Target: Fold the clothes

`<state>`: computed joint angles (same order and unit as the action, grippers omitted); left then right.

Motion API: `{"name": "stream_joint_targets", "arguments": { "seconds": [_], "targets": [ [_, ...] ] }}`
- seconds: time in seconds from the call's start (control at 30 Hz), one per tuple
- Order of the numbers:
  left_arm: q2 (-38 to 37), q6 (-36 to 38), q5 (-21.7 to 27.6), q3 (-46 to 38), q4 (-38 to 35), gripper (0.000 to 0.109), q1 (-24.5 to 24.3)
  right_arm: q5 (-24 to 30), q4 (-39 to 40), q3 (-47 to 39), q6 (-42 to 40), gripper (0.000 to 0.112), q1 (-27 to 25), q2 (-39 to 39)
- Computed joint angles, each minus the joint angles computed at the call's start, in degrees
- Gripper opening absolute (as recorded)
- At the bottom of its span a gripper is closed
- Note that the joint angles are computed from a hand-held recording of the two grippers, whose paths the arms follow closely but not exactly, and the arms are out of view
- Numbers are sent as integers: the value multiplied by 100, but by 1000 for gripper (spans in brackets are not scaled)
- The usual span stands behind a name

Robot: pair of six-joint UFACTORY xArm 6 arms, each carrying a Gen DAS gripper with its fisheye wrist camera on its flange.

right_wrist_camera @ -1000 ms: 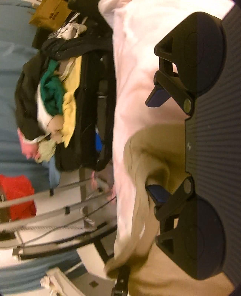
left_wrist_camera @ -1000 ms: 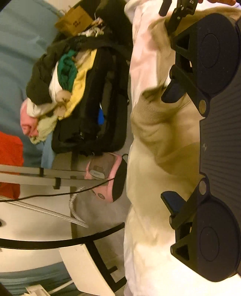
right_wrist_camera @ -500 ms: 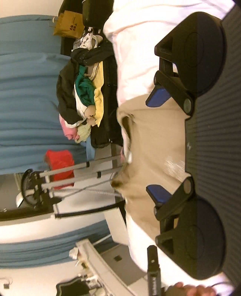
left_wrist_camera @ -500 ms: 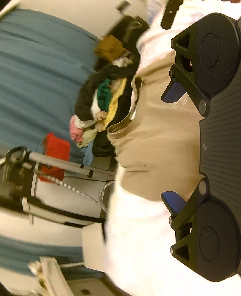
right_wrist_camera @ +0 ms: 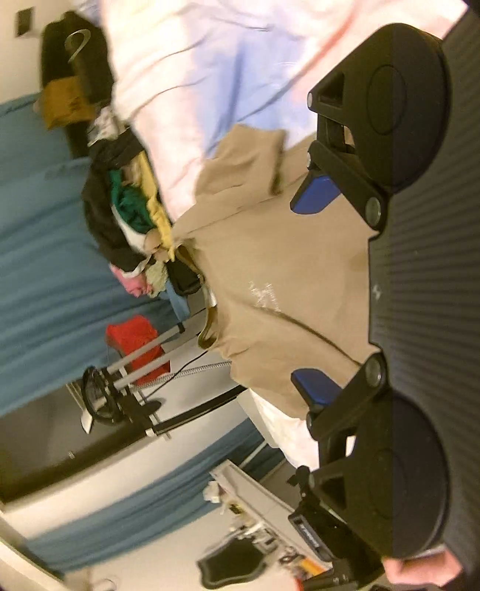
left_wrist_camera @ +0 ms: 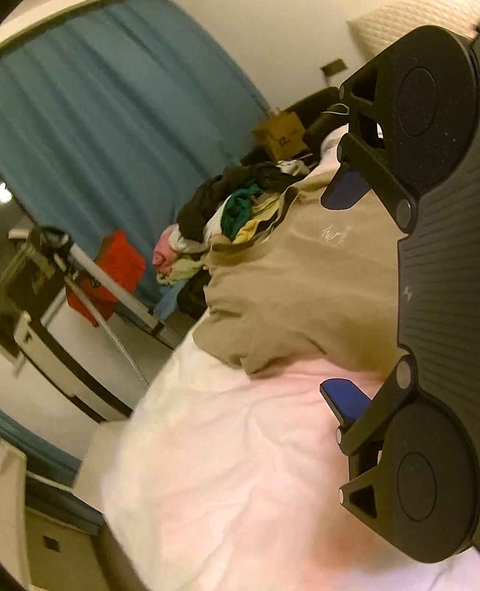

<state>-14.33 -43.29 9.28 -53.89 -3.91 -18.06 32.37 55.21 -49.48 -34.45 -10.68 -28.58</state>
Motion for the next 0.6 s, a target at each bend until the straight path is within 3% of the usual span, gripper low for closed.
{"name": "stream_joint_targets", "arguments": {
  "seconds": [0.13, 0.33, 0.4, 0.53, 0.57, 0.6],
  "targets": [
    [591, 530, -278, -229, -1170, 88, 140, -317, 295, 137, -252, 92, 132, 254],
    [1892, 896, -539, -1268, -1611, 84, 407, -363, 892, -188, -593, 92, 78, 1017],
    [2373, 567, -444, -1753, -1079, 78, 517, -275, 1029, -362, -585, 92, 7, 1291],
    [3201, -884, -205, -2674, 871, 61, 706, -377, 1151, -686, -641, 92, -32, 1785],
    [3323, -1036, -168, -2847, 1203, 45, 714, -400, 1150, -765, -631, 92, -37, 1893],
    [3427, -1210, -28, -3058, 1672, 22, 712, -421, 1147, -844, -613, 92, -42, 1999]
  ]
}}
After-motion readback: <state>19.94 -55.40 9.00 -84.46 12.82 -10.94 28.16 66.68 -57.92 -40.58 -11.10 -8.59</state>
